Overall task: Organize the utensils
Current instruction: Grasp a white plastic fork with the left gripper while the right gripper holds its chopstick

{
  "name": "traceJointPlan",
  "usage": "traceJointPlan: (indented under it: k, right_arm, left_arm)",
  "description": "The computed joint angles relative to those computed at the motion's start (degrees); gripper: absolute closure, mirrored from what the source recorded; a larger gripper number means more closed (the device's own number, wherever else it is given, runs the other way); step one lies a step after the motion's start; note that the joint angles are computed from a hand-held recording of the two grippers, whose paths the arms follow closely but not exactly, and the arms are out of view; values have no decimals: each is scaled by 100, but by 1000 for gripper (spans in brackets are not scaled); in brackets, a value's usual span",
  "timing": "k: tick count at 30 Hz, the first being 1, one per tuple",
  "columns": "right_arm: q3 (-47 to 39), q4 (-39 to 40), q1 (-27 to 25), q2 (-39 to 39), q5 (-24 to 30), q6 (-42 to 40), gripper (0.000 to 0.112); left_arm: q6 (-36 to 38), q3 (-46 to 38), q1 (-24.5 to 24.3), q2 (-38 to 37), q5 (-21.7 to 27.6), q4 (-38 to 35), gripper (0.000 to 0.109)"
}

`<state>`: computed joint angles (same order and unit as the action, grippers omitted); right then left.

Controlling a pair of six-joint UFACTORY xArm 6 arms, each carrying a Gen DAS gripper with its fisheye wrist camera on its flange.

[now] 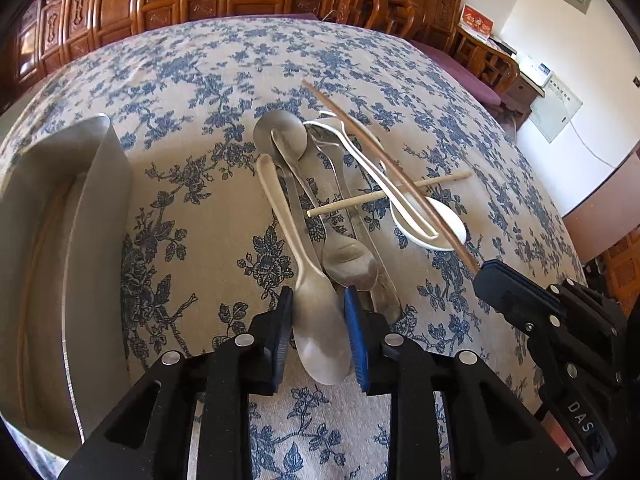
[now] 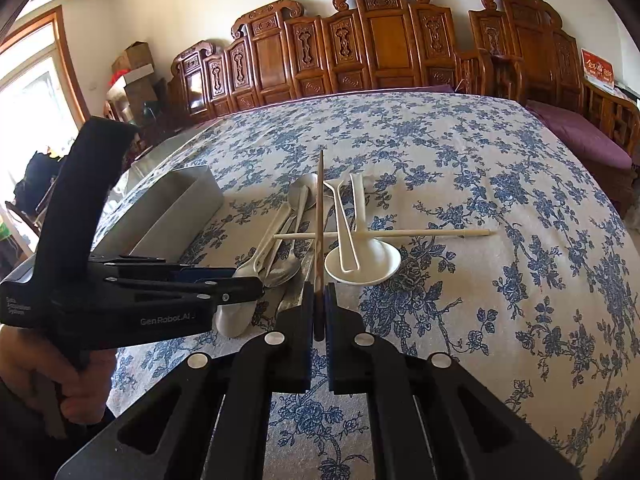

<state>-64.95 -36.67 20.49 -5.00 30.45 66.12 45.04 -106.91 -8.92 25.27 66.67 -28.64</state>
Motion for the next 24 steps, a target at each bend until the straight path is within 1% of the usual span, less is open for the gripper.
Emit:
traceJointPlan:
  k: [3, 4, 5, 11, 14, 24]
  right_arm:
    - [-6, -5, 12, 15, 0, 13, 106]
    - [-5, 0, 9, 12, -1, 7, 106]
    - [-13, -1, 18, 23, 5, 8, 106]
    - [-46, 2, 57, 74, 17, 5, 106]
    - [-42, 38, 62, 69, 26, -30, 106]
    - [-97, 121, 80, 106, 3, -158, 106]
  left_arm:
    - [181, 170, 13, -154, -117, -43, 93]
    - [216, 197, 15, -193, -130, -30, 97]
    - [219, 203, 12, -216, -133, 14, 105]
    - [212, 133, 22, -159, -3, 112, 107]
    - [199, 183, 32, -176, -24, 130, 107]
    - [377, 247, 259, -405, 98, -10, 107]
